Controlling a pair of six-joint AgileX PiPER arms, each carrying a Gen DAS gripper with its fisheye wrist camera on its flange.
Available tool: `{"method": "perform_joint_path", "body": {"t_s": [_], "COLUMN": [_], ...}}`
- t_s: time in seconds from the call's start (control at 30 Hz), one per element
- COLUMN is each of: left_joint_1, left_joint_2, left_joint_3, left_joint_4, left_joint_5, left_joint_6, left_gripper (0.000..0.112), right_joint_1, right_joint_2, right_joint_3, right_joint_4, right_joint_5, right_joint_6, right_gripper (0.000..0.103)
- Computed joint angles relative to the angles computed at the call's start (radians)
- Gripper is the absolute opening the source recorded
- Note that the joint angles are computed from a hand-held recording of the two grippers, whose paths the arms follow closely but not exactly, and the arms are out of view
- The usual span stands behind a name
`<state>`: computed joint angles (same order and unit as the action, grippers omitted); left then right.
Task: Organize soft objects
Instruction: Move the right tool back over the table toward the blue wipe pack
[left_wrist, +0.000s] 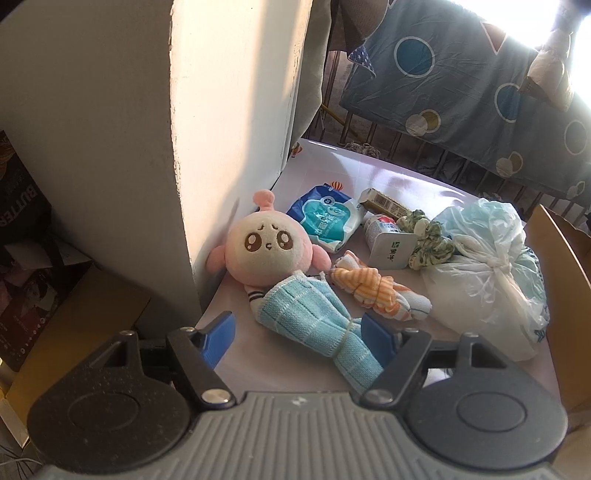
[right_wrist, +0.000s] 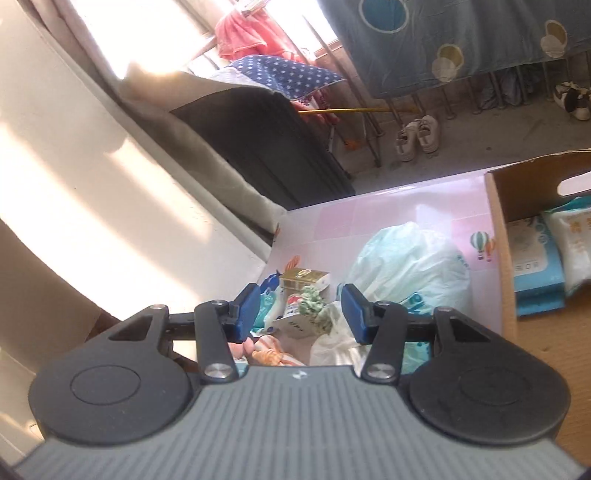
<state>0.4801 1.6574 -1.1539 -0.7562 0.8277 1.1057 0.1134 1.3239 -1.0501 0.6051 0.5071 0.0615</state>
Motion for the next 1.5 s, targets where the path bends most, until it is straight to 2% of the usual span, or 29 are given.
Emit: {"method": "perform_joint_path", "body": {"t_s": [0.1, 0.3, 0.43, 0.5, 0.7, 0.83, 0.93, 1.07, 1.13, 1.2, 1.27, 1.37, 1.43, 1.5], "left_joint_1": [0.013, 0.009, -0.016, -0.035, -0.094, -0.122, -0.139, -0.196, -0.23, -0.27, -0.304, -0.33, -0.34, -0.352], "left_joint_2": [0.017, 0.07, 0.108, 0.128, 0.186, 0.22, 0.23, 0.251, 0.279, 0.331, 0.394, 0.495, 0.556, 0.596], "left_joint_3": [-0.003, -0.03, -0.07, -0.09, -0.141, -0.163, -0.17, -0.204, -0.246, -0.328, -0.419, -0.577, -0.68, -0.742], "left_joint_4": [-0.009, -0.028, -0.052, -0.057, -0.022, -0.009, -0.063, -0.111, -0.091, -0.002, 0.093, 0.181, 0.224, 0.256], "left_joint_5": [-0.001, -0.042, -0.078, -0.096, -0.164, -0.199, -0.212, -0.239, -0.243, -0.22, -0.191, -0.087, -0.006, 0.011], "left_joint_6": [0.005, -0.018, -0.017, -0.004, -0.037, -0.059, -0.006, 0.087, 0.091, 0.025, -0.036, -0.093, -0.13, -0.177], "left_gripper": [0.076, 0.073, 0.073, 0.073, 0.073, 0.073, 0.073, 0.073, 0.071, 0.067, 0.065, 0.066, 0.073, 0.081], "right_joint_1": [0.093, 0.198, 0.237, 0.25, 0.265, 0.271, 0.26, 0.223, 0.208, 0.194, 0.193, 0.206, 0.204, 0.198], "right_joint_2": [0.078, 0.261, 0.431, 0.523, 0.775, 0.885, 0.918, 0.942, 0.959, 0.98, 1.001, 1.036, 1.07, 1.091], "right_joint_3": [-0.04, -0.086, -0.19, -0.276, -0.569, -0.705, -0.732, -0.699, -0.682, -0.67, -0.689, -0.766, -0.841, -0.9], "right_joint_4": [0.049, 0.382, 0.574, 0.602, 0.494, 0.4, 0.337, 0.398, 0.439, 0.566, 0.58, 0.428, 0.344, 0.275], "right_joint_5": [-0.048, -0.104, -0.075, -0.047, 0.031, 0.056, 0.021, -0.03, -0.047, -0.052, -0.056, -0.049, -0.008, 0.032], "right_joint_6": [-0.013, -0.253, -0.411, -0.443, -0.34, -0.234, -0.133, -0.062, -0.036, -0.092, -0.079, 0.094, 0.2, 0.275], "right_gripper": [0.048, 0.048, 0.048, 0.049, 0.056, 0.059, 0.059, 0.059, 0.059, 0.057, 0.057, 0.057, 0.057, 0.058]}}
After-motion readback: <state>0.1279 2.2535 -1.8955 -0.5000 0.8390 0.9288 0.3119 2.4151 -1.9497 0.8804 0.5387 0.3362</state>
